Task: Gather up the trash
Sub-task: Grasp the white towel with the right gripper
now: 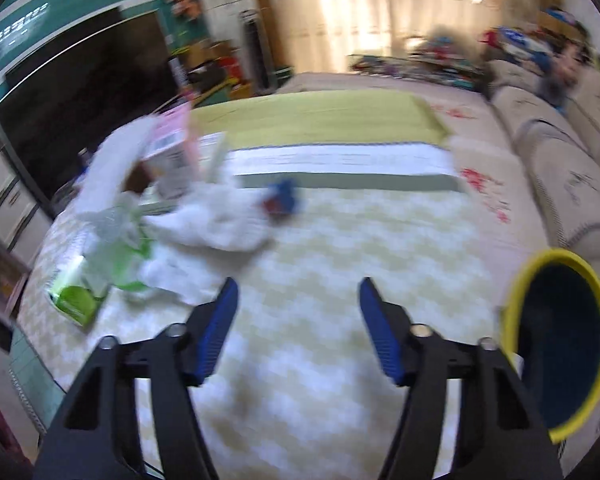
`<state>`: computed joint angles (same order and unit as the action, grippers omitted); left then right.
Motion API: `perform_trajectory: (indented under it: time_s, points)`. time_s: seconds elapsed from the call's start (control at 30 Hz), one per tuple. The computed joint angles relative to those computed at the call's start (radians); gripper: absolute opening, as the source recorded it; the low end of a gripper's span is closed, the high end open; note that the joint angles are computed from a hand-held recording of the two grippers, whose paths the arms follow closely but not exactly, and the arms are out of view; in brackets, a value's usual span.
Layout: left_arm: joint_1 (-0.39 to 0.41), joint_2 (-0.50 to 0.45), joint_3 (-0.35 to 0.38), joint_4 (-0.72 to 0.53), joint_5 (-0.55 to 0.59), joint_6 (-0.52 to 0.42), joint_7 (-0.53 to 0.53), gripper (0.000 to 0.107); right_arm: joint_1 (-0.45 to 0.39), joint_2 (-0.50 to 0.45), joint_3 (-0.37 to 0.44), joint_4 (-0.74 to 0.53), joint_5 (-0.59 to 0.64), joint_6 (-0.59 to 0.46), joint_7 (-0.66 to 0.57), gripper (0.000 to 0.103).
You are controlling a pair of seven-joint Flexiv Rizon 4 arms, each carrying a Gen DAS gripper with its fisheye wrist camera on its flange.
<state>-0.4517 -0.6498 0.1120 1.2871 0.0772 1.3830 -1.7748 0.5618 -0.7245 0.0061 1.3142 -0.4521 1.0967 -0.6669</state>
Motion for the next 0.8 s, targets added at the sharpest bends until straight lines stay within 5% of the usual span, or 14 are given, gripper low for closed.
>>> perform_trajectory:
  time_s: [0.4,0.53,0.6,0.8]
  points:
    - [0.028,0.009,-0.038,0.044,-0.045,0.025,0.015,0.097,0.023,-0.2,0.044,-0.379,0.079,-0.192,-0.214,0.048]
    - [0.028,0.013,-0.043,0.06,-0.053,0.036,0.026,0.097,0.026,-0.249,0.06,-0.469,0.092,-0.26,-0.251,0.02]
    - [0.029,0.014,-0.046,0.062,-0.059,0.038,0.03,0.097,0.039,-0.237,0.032,-0.452,0.114,-0.24,-0.255,0.009]
    - [0.04,0.01,-0.066,0.072,-0.085,0.045,0.047,0.097,0.032,-0.162,0.019,-0.351,0.12,-0.124,-0.225,0.007]
